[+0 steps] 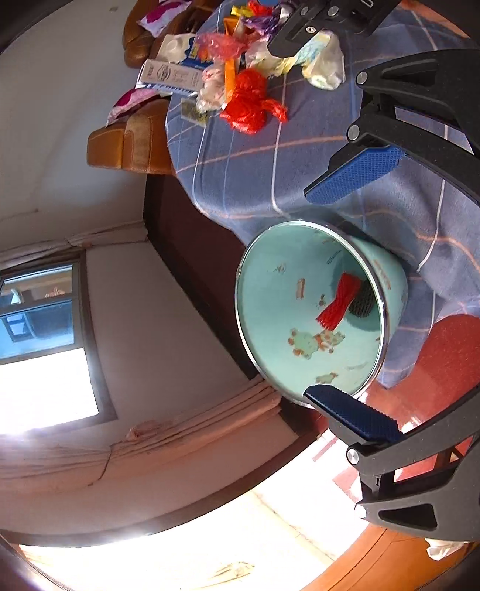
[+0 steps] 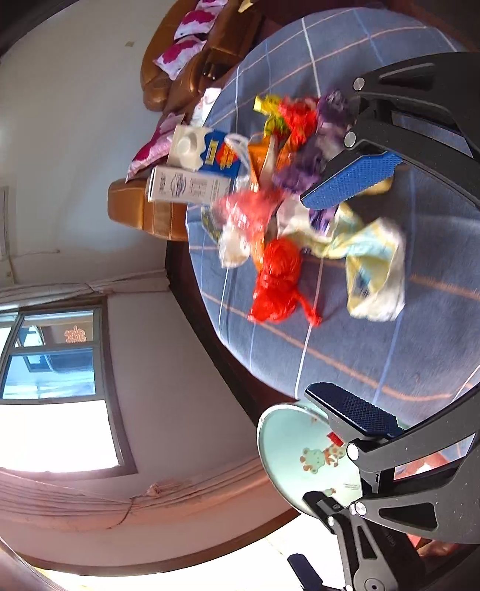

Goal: Collect trash
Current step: 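Move both tools back over the trash pile on the table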

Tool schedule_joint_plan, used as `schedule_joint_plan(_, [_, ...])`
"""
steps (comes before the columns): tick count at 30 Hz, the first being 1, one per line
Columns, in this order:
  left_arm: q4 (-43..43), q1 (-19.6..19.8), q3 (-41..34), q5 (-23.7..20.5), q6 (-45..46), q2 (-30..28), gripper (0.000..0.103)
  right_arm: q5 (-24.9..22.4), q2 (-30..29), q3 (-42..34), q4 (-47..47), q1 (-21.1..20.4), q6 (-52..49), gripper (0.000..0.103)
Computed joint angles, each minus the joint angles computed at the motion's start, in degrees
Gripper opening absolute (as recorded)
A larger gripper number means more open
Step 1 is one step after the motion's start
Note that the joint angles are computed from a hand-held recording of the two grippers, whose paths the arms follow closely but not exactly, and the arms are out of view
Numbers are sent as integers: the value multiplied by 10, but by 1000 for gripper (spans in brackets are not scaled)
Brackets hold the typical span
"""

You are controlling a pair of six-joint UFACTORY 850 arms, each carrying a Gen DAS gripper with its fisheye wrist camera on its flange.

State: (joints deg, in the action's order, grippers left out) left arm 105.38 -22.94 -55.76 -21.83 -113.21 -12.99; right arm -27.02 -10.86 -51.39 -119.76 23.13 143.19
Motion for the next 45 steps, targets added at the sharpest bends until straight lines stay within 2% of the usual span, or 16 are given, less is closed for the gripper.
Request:
schedule_joint_plan(2, [-23,9,-7,67,6,0,96,-9,14,18,-3,-6,8,93])
schedule_joint_plan(4, [-52,8,-12,102,35,-4,96,-26,35,44,13,-14,-1,93])
schedule_joint_plan(8, [-1,-26,-6,64,23,-8,96,-45,65,81,36,-28,-15,93])
schedule_joint_plan(10, [23,-32,0,66,3,-5,96,-52,80,101,50,-39,-23,93])
schedule_joint_plan(15, [-61,-41,-11,88,89,-16,97,-42,100,136,67,-70,-24,92])
schedule_joint_plan(21, [-59,-57,-13,79,82,-21,97,-33,110,152,48,-87,-8,92])
schedule_joint_plan(28, [-72,-74,-29,66,107,-33,97,-2,100,133,21,-107,-1,90])
schedule_joint_plan(34, [-99,-90,-61,67,143,-56,97,66,84,100,-19,-150,45,89])
schedule_joint_plan(37, [-161,-93,-83,88,207,-73,97,107,70,80,-52,-167,81,89])
schedule_joint_plan(40, [-171,-98,-96,102,224,-84,97,128,50,60,-32,-173,68,89])
schedule_joint_plan(45, [-213,-107,-115,100,276,-105,97,148,23,40,0,-179,31,89])
